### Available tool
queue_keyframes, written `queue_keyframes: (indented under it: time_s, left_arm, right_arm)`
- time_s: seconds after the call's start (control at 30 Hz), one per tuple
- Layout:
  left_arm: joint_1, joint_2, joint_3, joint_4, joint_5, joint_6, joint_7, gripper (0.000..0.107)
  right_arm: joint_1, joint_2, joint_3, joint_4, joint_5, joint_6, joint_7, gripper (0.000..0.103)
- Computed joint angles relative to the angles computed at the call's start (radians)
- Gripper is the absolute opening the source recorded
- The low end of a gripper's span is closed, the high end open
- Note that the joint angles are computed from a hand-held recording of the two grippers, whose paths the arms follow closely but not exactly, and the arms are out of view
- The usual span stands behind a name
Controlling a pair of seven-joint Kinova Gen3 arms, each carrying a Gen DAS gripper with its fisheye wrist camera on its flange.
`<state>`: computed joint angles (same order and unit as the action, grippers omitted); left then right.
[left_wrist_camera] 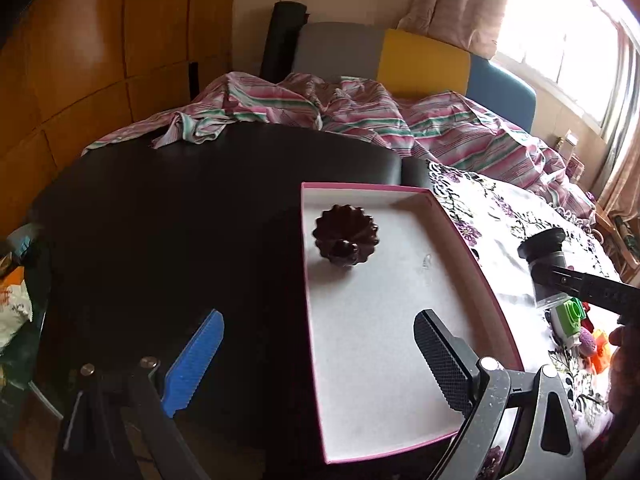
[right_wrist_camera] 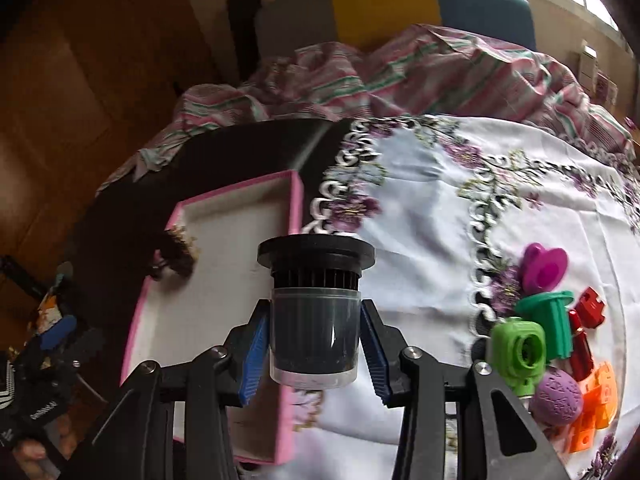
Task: Organize rigid objects
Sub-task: 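Withdraw the left tool while the right tool carries the cup toward the tray, then lower the cup into the tray beside the brown holder and open the right tool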
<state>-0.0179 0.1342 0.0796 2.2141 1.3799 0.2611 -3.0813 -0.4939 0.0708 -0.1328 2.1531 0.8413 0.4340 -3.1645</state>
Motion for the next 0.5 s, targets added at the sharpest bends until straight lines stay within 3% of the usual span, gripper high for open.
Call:
queue_keyframes:
  time_s: [0.23, 0.5]
  left_arm:
    - [-0.023, -0.010, -0.017, 0.013, -0.004, 0.005, -0.002, 0.097]
    - [-0.073, 0.005, -0.042, -0.003, -0.107, 0.080, 0.093, 0.097]
  right_arm:
    - [-0.051, 0.076, 0.007, -0.074, -0.051, -0.051, 0.086, 0.044]
    - [-0.146, 0.140, 0.068, -0.141, -0.113, -0.088, 0.155, 0.044]
